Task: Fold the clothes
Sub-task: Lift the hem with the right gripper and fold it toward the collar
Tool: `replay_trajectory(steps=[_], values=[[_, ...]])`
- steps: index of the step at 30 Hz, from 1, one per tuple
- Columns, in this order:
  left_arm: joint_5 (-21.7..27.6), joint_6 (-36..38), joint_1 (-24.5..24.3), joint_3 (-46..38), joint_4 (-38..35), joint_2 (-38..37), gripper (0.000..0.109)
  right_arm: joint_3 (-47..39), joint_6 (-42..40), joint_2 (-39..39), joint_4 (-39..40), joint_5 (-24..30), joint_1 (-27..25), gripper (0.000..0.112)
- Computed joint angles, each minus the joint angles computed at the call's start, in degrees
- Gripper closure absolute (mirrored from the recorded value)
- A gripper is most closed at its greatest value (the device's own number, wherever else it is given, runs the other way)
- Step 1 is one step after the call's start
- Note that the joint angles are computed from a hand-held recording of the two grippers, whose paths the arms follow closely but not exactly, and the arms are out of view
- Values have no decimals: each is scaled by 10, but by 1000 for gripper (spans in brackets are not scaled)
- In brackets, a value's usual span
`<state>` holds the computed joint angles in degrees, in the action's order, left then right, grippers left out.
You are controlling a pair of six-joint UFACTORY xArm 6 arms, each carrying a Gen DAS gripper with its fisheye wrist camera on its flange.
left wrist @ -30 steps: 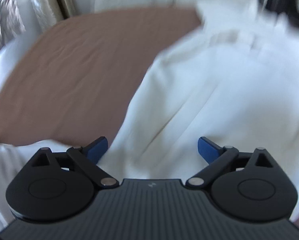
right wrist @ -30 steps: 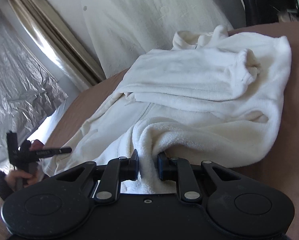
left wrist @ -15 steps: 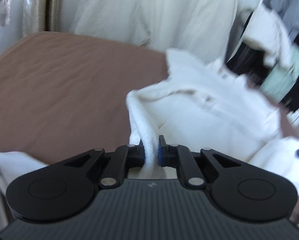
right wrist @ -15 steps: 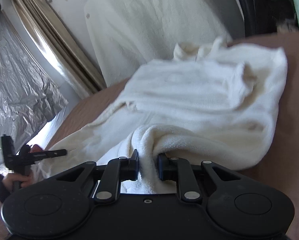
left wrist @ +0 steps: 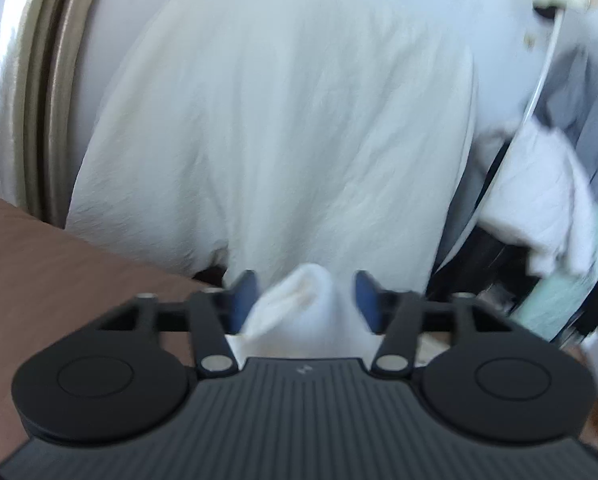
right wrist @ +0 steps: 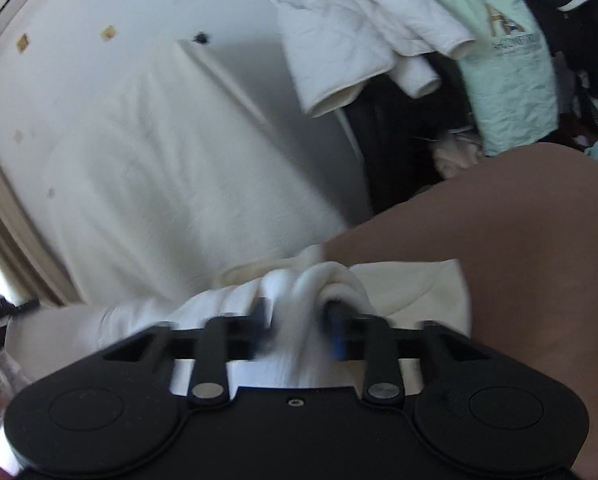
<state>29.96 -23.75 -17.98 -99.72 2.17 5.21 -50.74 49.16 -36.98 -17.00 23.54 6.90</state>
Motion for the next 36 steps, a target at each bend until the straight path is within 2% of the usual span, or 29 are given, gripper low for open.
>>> replay_trajectory(steps=[2, 4, 6, 9, 10, 12, 13, 16, 17, 19, 20, 23, 24, 26, 29, 31, 32, 33, 36], values=[[-28, 35, -6, 44, -20, -12, 53, 48, -16, -17, 14, -27, -27, 63], [-38, 40, -9, 92, -14, -32, 53, 81, -54, -31, 102, -36, -46, 63], [-28, 52, -8, 145, -51, -60, 53, 96, -113, -35, 204, -39, -57, 61], [-25, 89, -1, 229, -149, -101, 53, 82, -233, -25, 369, -32, -60, 61], [-23, 102, 2, 257, -186, -115, 53, 75, -265, -23, 395, -25, -59, 61], [-22, 109, 7, 299, -239, -135, 53, 61, -279, -24, 390, 9, -57, 60], [-17, 118, 10, 311, -274, -139, 53, 56, -260, -28, 368, 35, -57, 60], [0, 148, 19, 337, -394, -145, 53, 30, -202, -44, 319, 169, -65, 60], [6, 158, 23, 344, -435, -146, 53, 25, -218, -45, 331, 201, -66, 60], [-12, 169, 20, 353, -490, -138, 51, 18, -254, -45, 355, 258, -70, 56], [-35, 173, 14, 365, -511, -141, 47, 18, -263, -41, 365, 266, -70, 56], [-103, 149, -1, 375, -510, -128, 46, 36, -274, -19, 445, 244, -71, 56], [-128, 117, -3, 386, -481, -132, 46, 46, -259, -15, 455, 227, -63, 56], [-165, 85, -5, 399, -453, -134, 45, 98, -175, -38, 441, 141, -30, 56], [-204, 111, -10, 405, -481, -129, 39, 143, -139, -47, 457, 29, 10, 53], [-182, 141, -10, 379, -527, -101, 38, 150, -96, -28, 398, -13, 16, 53], [-174, 141, -11, 366, -537, -86, 37, 151, -88, -16, 392, -31, 17, 52], [-179, 126, -14, 352, -522, -72, 36, 150, -84, -2, 387, -47, 19, 52], [-168, 65, -16, 297, -448, -26, 32, 127, -113, 52, 290, -96, 22, 52]])
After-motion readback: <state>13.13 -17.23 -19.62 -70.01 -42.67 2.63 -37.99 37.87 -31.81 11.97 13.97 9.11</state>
